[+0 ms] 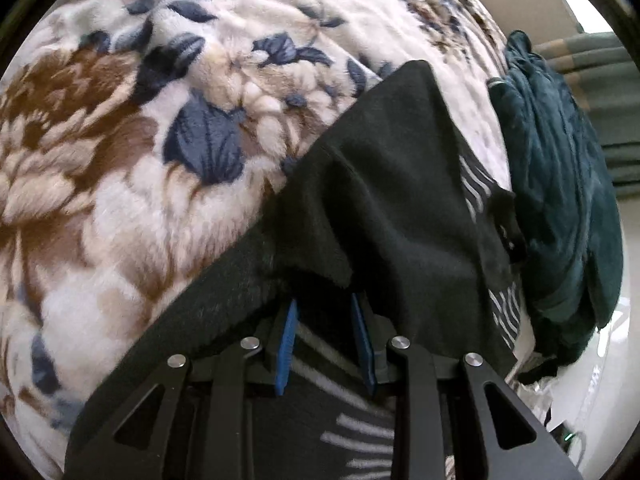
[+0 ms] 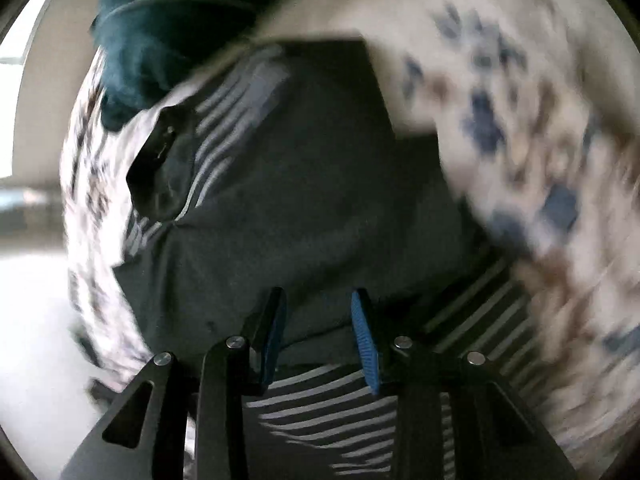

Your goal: Fold small clothes

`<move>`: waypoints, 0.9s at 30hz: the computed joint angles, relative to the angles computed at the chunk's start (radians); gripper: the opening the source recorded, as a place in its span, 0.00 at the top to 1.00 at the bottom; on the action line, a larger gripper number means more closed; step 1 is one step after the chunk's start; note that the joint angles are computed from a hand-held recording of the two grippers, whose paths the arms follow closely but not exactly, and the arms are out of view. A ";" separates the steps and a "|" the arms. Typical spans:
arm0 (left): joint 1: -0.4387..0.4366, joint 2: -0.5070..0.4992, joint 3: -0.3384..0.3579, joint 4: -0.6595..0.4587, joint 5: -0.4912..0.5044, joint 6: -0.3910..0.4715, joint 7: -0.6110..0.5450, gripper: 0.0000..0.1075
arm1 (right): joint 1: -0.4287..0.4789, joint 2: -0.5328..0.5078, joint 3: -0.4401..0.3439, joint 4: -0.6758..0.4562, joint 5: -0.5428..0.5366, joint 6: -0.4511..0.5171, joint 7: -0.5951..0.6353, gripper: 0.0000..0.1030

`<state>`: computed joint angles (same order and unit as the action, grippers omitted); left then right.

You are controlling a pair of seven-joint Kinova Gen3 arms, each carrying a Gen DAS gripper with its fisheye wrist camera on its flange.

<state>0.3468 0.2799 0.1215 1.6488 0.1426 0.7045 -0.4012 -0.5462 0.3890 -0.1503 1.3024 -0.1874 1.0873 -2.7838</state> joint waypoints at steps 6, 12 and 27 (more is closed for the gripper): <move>0.009 0.043 -0.010 -0.068 -0.068 0.078 -0.026 0.77 | -0.211 -0.039 0.241 0.166 0.002 -0.194 -0.083 1.00; -0.004 0.048 -0.004 -0.102 -0.061 0.135 -0.094 0.77 | -0.161 -0.061 0.180 0.119 0.090 -0.098 -0.154 0.99; 0.014 0.000 -0.006 -0.064 -0.065 0.149 -0.070 0.77 | -0.125 -0.035 -0.004 0.170 0.239 -0.236 -0.394 0.98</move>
<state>0.3607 0.2800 0.1158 1.5848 0.0780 0.8535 -0.4717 -0.6715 0.3535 -0.1538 1.4721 0.0519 0.8512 -3.1782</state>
